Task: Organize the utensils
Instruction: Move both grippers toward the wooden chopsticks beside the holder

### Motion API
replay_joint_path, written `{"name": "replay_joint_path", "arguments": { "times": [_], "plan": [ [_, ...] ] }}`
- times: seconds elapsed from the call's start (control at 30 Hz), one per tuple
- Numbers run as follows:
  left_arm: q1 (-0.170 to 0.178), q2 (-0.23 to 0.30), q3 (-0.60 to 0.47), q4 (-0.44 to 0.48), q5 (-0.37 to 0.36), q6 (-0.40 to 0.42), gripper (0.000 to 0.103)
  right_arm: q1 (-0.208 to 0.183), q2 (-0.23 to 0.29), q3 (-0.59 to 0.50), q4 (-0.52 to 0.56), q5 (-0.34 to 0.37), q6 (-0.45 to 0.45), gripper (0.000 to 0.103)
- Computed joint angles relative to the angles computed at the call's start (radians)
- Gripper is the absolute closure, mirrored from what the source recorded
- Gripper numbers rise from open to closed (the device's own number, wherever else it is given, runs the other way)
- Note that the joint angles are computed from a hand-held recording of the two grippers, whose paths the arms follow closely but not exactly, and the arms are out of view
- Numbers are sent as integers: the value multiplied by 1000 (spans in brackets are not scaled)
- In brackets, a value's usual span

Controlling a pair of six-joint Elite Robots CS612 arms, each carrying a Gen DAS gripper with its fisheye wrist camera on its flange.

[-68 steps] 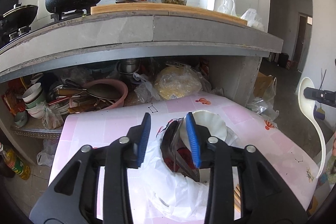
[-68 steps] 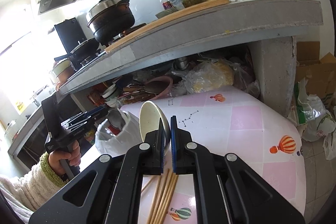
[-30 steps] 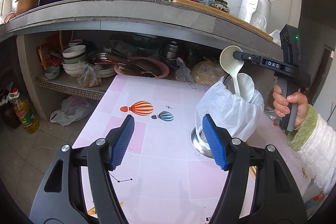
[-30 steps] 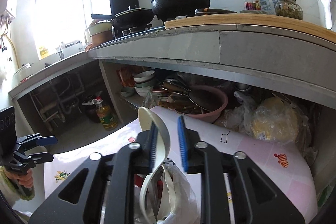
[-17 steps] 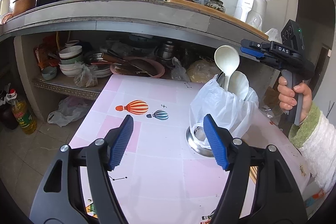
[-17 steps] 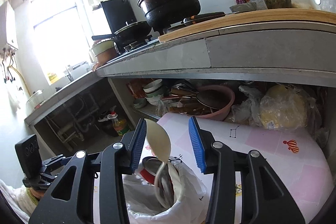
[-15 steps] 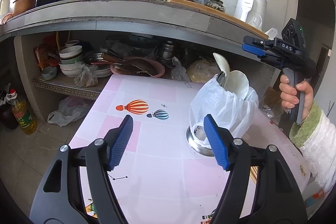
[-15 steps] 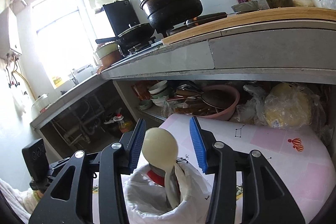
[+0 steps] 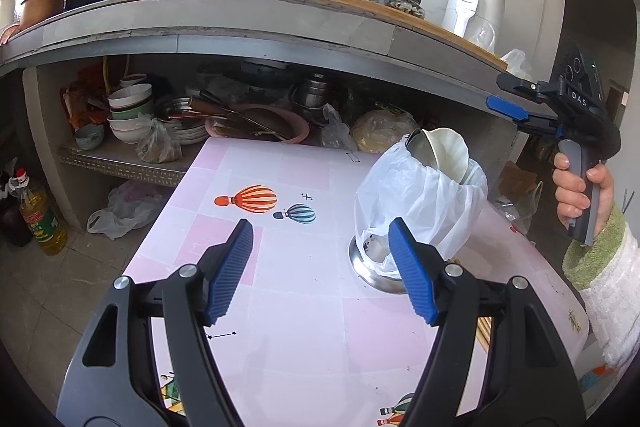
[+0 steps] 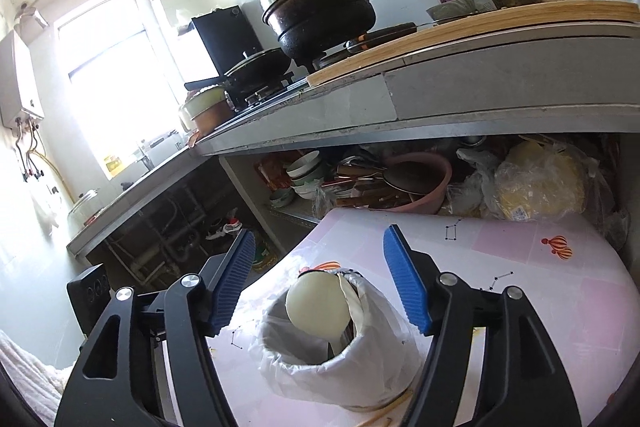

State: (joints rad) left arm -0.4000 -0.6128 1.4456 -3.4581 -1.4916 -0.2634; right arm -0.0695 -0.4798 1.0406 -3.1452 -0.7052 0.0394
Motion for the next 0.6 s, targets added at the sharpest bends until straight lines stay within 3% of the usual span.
{"name": "replay_joint_path", "arguments": {
  "times": [0.17,0.43,0.6],
  "plan": [
    [-5,3,-1,14,-29,17,33,-23,-51,138,-61,-56,39,25],
    [-21,19,-19,80,-130,61,32,-38,-112,326,-26,-234,74,25],
    [-45,38,-42,151,-170,116,32,-28,-121,384,7,-312,62,25]
  ]
}}
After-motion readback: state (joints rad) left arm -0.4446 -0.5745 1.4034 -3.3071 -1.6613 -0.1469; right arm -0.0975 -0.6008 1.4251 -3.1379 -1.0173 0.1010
